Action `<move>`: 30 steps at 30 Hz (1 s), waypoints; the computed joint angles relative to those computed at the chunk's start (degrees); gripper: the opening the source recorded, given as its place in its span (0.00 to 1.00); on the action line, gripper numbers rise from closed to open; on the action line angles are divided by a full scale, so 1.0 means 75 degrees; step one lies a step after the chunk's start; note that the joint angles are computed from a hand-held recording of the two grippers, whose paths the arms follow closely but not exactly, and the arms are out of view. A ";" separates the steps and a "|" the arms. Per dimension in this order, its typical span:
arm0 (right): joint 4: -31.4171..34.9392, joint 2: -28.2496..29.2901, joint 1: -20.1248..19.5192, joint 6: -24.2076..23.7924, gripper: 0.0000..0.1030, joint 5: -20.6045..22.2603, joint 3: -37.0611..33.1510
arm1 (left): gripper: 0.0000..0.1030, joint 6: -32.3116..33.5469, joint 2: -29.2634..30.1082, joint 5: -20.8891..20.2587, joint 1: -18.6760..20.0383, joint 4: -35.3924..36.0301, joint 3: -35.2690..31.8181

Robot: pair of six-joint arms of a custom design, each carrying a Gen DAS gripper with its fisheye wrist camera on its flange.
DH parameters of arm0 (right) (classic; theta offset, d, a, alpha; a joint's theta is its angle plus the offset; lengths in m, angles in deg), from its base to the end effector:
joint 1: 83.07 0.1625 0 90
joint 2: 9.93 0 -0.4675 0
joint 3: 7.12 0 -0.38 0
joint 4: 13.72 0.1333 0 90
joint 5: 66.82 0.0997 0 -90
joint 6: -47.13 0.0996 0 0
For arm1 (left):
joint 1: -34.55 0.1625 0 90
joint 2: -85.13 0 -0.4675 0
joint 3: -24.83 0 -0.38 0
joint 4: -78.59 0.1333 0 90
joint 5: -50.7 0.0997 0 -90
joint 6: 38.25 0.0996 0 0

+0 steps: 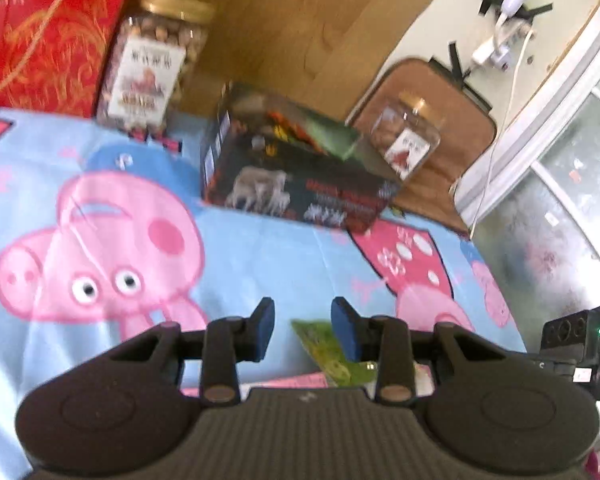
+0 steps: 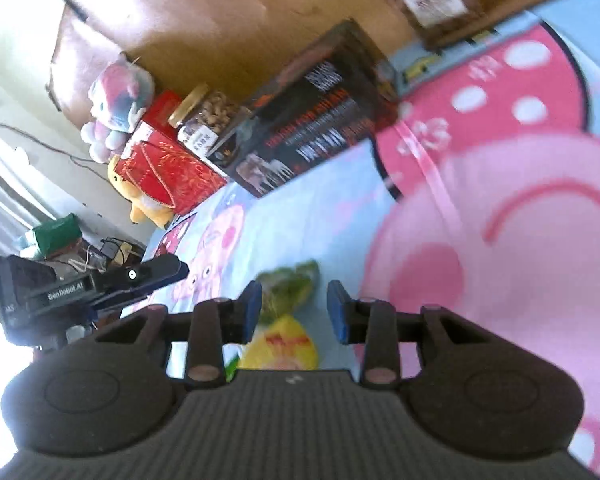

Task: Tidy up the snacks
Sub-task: 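Grasp the lime-green snack packet on the sheet with the left gripper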

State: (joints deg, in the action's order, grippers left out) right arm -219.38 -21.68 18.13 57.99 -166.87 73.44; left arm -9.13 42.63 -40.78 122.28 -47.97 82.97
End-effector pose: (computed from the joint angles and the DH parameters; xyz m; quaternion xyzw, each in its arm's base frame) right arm 0.2564 -0.6983 -0.0909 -0.0321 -0.9142 0.4041 0.0031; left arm 0.0974 -0.8438 0.3185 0.2683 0.9460 -0.1795 0.0298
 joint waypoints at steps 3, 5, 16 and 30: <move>0.0104 -0.0022 -0.0039 0.0255 0.39 0.0034 -0.0024 | 0.40 -0.0244 0.0279 0.0302 -0.0075 0.0970 -0.0518; 0.0272 0.0007 -0.0080 0.0451 0.39 0.0173 -0.0125 | 0.44 -0.0626 0.0502 0.0348 -0.0051 0.1600 -0.0886; 0.0512 0.0247 -0.0234 0.1025 0.18 0.0728 -0.0543 | 0.28 -0.0819 0.0334 0.0440 -0.0138 0.0828 -0.0221; 0.0651 0.0482 0.0020 0.0226 0.16 0.0188 -0.1150 | 0.22 -0.0295 -0.0005 0.0114 -0.0212 -0.0138 0.0123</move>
